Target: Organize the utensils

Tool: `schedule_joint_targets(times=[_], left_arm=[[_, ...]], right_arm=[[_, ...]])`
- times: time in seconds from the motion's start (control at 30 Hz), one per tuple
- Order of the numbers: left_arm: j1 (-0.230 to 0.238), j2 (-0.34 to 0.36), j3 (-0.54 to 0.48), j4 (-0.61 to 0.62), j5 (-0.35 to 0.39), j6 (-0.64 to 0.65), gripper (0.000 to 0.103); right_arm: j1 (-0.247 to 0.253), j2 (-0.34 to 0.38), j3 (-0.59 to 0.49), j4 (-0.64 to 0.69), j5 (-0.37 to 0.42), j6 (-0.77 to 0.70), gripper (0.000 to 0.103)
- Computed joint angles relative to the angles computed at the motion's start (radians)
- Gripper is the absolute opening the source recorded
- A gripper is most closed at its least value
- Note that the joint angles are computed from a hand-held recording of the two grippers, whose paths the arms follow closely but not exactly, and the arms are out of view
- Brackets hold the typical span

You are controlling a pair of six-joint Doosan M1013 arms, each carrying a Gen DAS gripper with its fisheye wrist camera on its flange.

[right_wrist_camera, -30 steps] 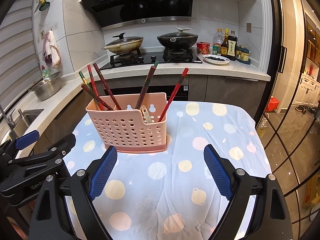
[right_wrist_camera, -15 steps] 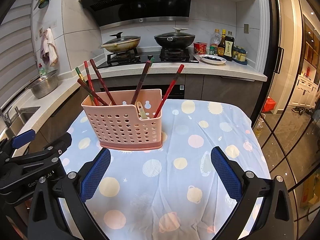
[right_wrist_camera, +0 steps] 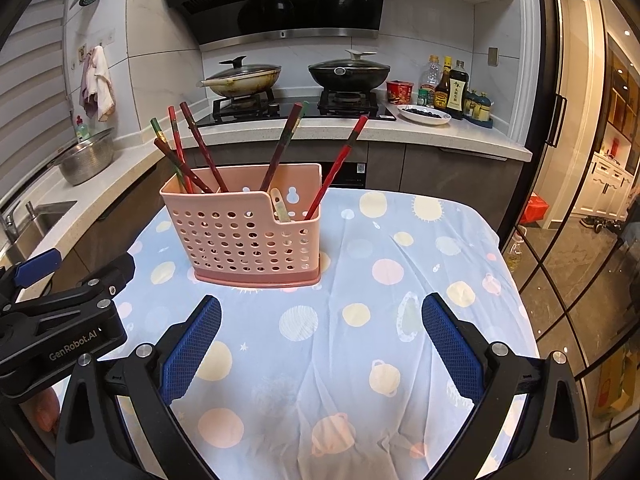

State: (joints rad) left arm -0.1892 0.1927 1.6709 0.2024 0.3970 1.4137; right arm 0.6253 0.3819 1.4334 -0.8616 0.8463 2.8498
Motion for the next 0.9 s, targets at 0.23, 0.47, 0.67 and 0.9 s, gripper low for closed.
schedule_joint_targets(times=[0.23,0.47,0.67,0.9], left_arm=[[0.0,0.001,0.001,0.061,0.014,-0.072,0.094],[-0.002,0.0,0.005,0.088,0.018,-0.093,0.094],[-0.003,0.0,0.006,0.085,0.024,-0.089,0.094],[-0.002,0.001,0.008,0.083,0.033,-0.085,0.094]], right_arm=[[0.002,-0.002,0.005,0.012,-0.001,-0.007,0.097],[0.002,-0.003,0.009,0.024,-0.006,-0.015,0.097],[0.003,-0.003,0.012,0.035,-0.009,-0.02,0.097],[0.004,-0.004,0.013,0.04,-0.009,-0.022,0.097]])
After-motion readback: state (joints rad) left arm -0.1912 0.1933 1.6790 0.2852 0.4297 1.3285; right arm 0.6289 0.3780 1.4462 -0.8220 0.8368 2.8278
